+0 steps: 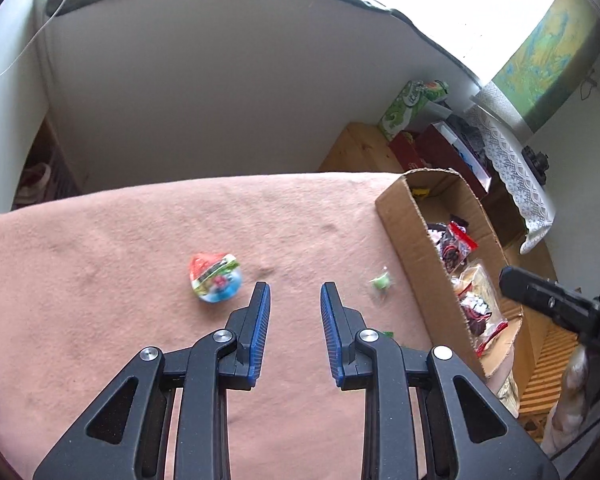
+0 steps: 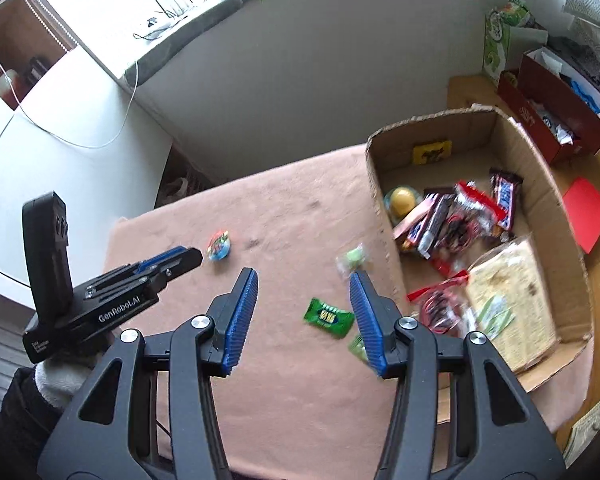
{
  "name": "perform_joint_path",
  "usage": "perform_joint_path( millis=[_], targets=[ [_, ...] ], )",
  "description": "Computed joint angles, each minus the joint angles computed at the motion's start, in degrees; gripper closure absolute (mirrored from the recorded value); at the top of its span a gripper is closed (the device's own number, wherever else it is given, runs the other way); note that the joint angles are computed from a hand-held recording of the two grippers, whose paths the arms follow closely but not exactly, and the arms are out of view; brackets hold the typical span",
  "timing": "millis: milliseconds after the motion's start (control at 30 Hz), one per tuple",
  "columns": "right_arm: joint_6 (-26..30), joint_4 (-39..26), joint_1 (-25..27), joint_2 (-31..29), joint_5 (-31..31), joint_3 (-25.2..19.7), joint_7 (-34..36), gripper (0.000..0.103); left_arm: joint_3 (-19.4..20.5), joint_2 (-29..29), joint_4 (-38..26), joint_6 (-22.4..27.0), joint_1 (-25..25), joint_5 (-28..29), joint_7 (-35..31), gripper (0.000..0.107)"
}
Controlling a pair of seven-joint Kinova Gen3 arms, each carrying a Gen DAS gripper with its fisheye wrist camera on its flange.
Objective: Organize snacks
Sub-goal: 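Move the left gripper to the round candy cup while the right moves to the clear green candy, then close the left gripper on the round candy cup while the right grasps the clear green candy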
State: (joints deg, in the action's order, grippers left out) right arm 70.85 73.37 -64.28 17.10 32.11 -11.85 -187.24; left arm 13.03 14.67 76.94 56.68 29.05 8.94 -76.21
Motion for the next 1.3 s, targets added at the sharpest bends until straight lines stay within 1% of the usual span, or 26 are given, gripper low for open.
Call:
perform_joint_path(
  millis=[67,133,167,267,333,400,467,500,533,633,700,800,833,933,967,1033,1200,1300],
  targets=[
    [-0.6,0.0,-1.2,2.1,0.6,0.5,-3.6,0.059,-0.4,-0.3,1.4,-0.5,-0.8,0.5,-0.2,0.083],
    [0.9,-0.9,-2.7,4.7,1.7,1.7,-6.6,0.064,-0.5,-0.5,2.7,-1.5,-1.7,1.0,-0.7,0.083],
    [2.4,-1.9,-3.6,6.2,2.3,2.3,-7.7,0.064,-0.6,-0.8,3.6,-2.6,-2.1,1.3,-1.2,0.083],
    [3.4,-2.8,-5.0,9.1,3.0,4.3,-11.9,0.064,-0.3,-1.4,6.4,-5.6,-3.8,3.3,-3.9,0.083],
    [4.8,-4.3,-4.9,11.2,2.4,5.0,-11.9,0.064,-0.2,-1.2,7.5,-6.6,-4.4,3.8,-5.6,0.083],
    [4.7,-4.9,-4.5,12.6,1.6,5.7,-12.0,0.064,-0.3,-0.6,8.3,-7.2,-5.2,4.7,-6.2,0.083],
    [4.7,-5.4,-4.1,13.5,0.8,6.3,-11.9,0.064,-0.5,-0.1,8.8,-7.7,-5.9,5.8,-6.2,0.08],
    [4.9,-5.5,-4.4,13.9,1.0,6.8,-12.3,0.064,-0.7,0.1,9.0,-8.0,-5.9,5.8,-5.5,0.073],
    [5.8,-6.2,-4.7,14.4,1.1,7.1,-12.3,0.064,-0.9,0.4,9.1,-8.3,-5.8,5.7,-4.8,0.068],
    [5.5,-6.1,-4.4,14.7,0.6,7.5,-12.3,0.064,-0.4,1.1,8.9,-8.6,-6.5,6.8,-5.9,0.066],
    [4.9,-5.1,-4.3,14.4,0.3,7.7,-13.3,0.064,-0.4,1.9,7.7,-7.7,-5.6,5.6,-5.3,0.058],
    [4.0,-3.3,-4.0,13.6,0.5,7.8,-14.8,0.064,-0.6,2.1,7.4,-8.7,-4.1,3.7,-4.5,0.058],
    [3.4,-2.5,-3.5,13.2,0.3,7.6,-14.7,0.064,-0.7,2.2,7.3,-9.0,-3.6,3.0,-4.0,0.058],
    [3.3,-2.9,-2.5,13.7,0.3,7.4,-13.1,0.064,-0.9,2.3,7.4,-9.3,-3.0,1.3,-3.2,0.058],
    [3.3,-3.0,-2.4,13.9,0.4,7.5,-12.9,0.064,-1.4,2.5,7.1,-9.0,-2.1,-0.1,-2.2,0.058],
    [4.4,-4.2,-2.7,14.7,0.6,7.8,-12.8,0.065,-1.9,3.0,6.6,-8.6,-0.9,-2.6,-0.5,0.057],
    [7.8,-10.0,-2.1,18.2,0.1,9.0,-9.2,0.068,-1.7,3.8,6.5,-8.9,-1.0,-3.1,0.3,0.057],
    [8.5,-11.9,-1.7,19.5,-0.3,9.7,-6.9,0.076,-2.2,4.2,5.8,-9.0,0.0,-4.9,1.8,0.057]
  ],
)
